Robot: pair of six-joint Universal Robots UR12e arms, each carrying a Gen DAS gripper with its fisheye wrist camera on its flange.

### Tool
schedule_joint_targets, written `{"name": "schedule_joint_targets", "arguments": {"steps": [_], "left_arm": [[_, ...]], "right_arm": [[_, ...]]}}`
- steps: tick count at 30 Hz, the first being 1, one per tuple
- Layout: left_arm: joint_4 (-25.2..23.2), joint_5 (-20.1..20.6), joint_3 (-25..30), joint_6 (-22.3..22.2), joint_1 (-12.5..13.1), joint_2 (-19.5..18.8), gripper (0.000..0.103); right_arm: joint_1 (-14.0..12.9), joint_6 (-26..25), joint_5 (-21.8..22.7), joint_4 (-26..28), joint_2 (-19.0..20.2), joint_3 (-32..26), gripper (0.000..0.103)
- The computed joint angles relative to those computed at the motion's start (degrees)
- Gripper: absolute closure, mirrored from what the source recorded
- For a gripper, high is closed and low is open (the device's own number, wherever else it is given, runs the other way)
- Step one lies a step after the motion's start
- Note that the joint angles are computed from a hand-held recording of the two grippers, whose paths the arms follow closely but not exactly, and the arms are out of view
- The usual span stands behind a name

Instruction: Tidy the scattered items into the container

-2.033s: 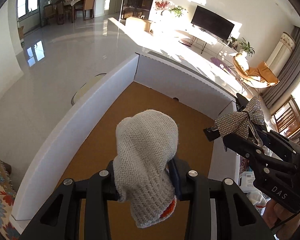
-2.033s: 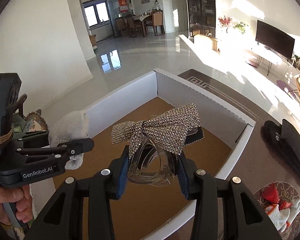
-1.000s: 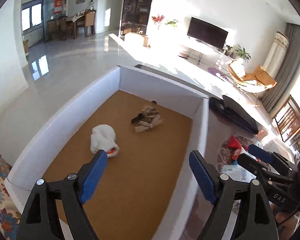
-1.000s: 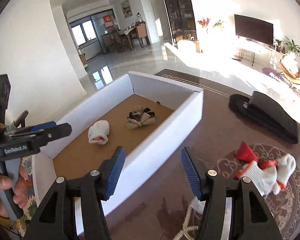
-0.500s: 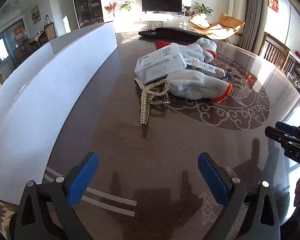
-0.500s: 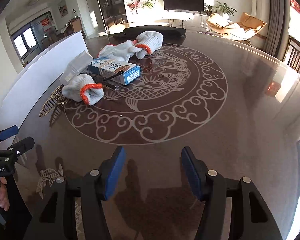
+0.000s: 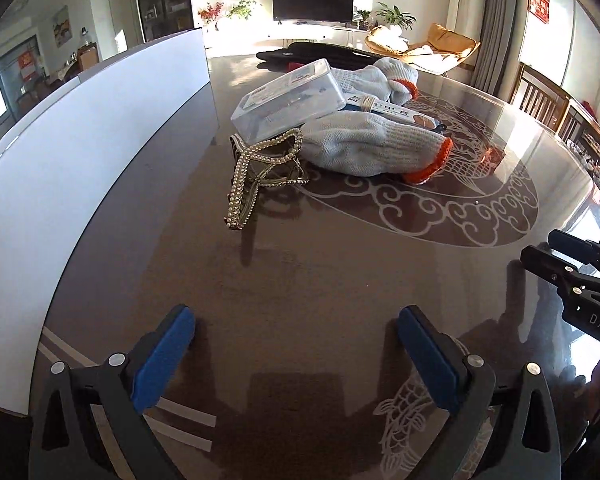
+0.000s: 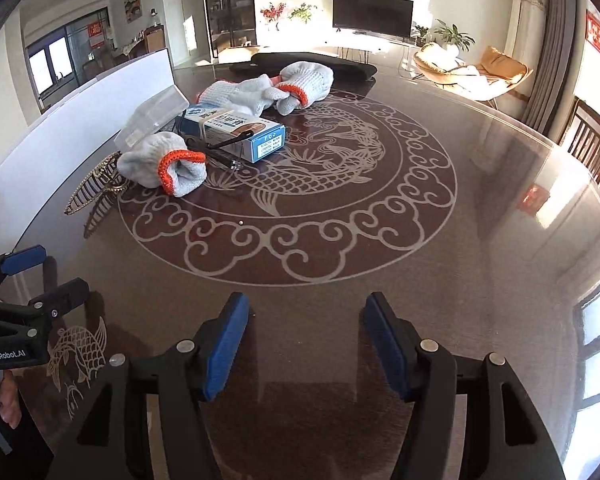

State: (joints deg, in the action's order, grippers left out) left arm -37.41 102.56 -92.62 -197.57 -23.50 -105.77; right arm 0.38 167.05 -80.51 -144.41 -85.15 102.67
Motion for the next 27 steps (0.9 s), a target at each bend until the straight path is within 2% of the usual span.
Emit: {"name": "schedule_joint_targets", "arguments": {"steps": [10,27], "left_arm": [[-0.36,0.26,0.28,-0.55,-0.14,-0.15,0.000],[-0.49,0.17,0.49,-0.55,-0.13,-0.42,0.000]], "right_arm": [[-0.12,-0.44,0.76,0.45,0.01,-0.10,0.035],[-0.12,-0.46,0.77,0.47,-0.05,-0.06,0.035]]}}
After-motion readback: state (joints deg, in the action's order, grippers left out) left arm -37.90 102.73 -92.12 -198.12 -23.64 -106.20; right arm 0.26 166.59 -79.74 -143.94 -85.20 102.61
